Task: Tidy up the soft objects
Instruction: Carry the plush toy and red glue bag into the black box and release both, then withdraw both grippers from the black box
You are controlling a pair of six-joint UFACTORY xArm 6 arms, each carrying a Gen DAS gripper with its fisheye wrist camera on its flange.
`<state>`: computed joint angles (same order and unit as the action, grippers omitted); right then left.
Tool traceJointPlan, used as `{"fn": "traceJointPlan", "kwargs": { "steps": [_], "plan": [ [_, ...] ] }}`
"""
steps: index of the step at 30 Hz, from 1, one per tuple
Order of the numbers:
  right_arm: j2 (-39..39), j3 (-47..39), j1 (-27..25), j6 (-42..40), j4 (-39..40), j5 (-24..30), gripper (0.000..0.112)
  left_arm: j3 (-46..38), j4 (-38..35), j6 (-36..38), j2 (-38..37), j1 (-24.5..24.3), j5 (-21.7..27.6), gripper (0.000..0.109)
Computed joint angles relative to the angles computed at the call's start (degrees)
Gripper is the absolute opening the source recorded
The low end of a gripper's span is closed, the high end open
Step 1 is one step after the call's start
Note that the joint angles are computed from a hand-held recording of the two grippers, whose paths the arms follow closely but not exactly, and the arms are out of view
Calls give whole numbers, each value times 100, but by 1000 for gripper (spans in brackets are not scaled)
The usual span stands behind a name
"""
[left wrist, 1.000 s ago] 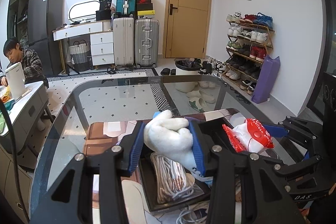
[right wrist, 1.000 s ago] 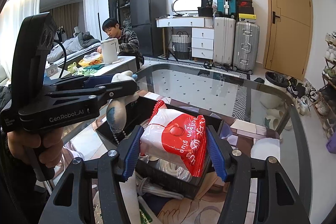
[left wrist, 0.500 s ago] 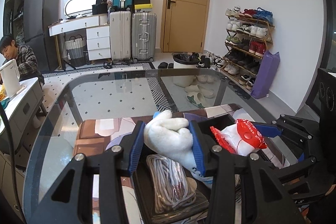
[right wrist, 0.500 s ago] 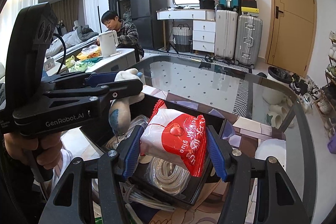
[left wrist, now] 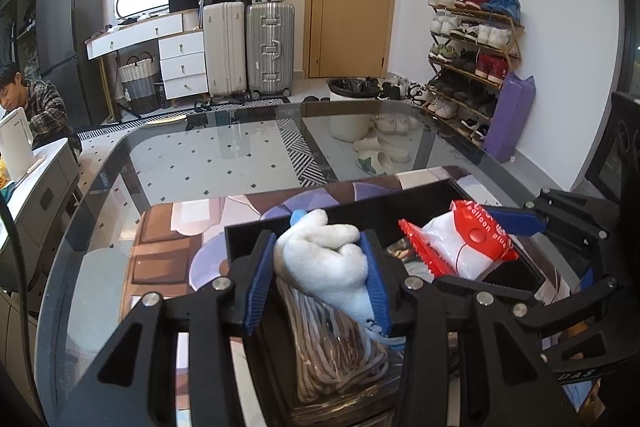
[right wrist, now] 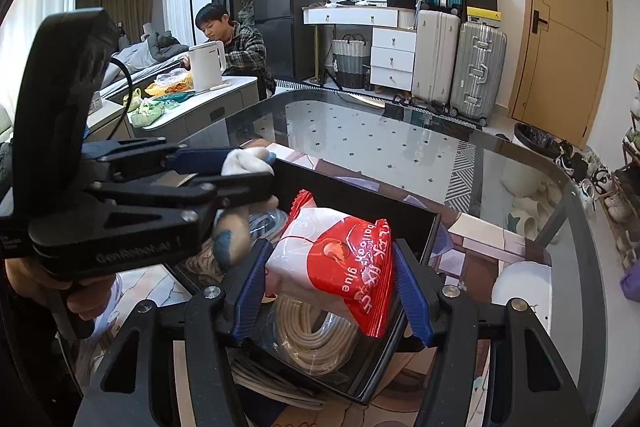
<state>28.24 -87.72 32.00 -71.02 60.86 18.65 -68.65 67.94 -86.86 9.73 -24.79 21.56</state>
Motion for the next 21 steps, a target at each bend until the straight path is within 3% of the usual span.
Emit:
{"fn": "traceJointPlan", "kwargs": {
  "steps": [4,6,7,9,10,12,15,21],
  "plan": [
    [-1,17,33,-191,116,-39,64,-9,-54,80,35,-12,-3,43],
    [-55,97,74,-409,298,-195,71,18,-80,91,16,-15,-10,47],
    [-98,150,110,-585,467,-341,81,21,-72,74,1,-18,-36,50],
    [-258,350,209,-1117,1011,-787,90,44,190,-121,-90,-114,189,68],
    [-314,406,208,-1211,1122,-833,93,87,311,-206,-155,-135,185,71],
    [-455,537,149,-1233,1256,-768,98,177,504,-459,-280,-159,186,91],
    [-721,794,62,-1258,1529,-689,101,384,791,-857,-560,-275,387,103],
    [-1334,1500,-69,-1296,1843,-503,103,855,920,-1205,-1039,-423,547,103]
  ]
}}
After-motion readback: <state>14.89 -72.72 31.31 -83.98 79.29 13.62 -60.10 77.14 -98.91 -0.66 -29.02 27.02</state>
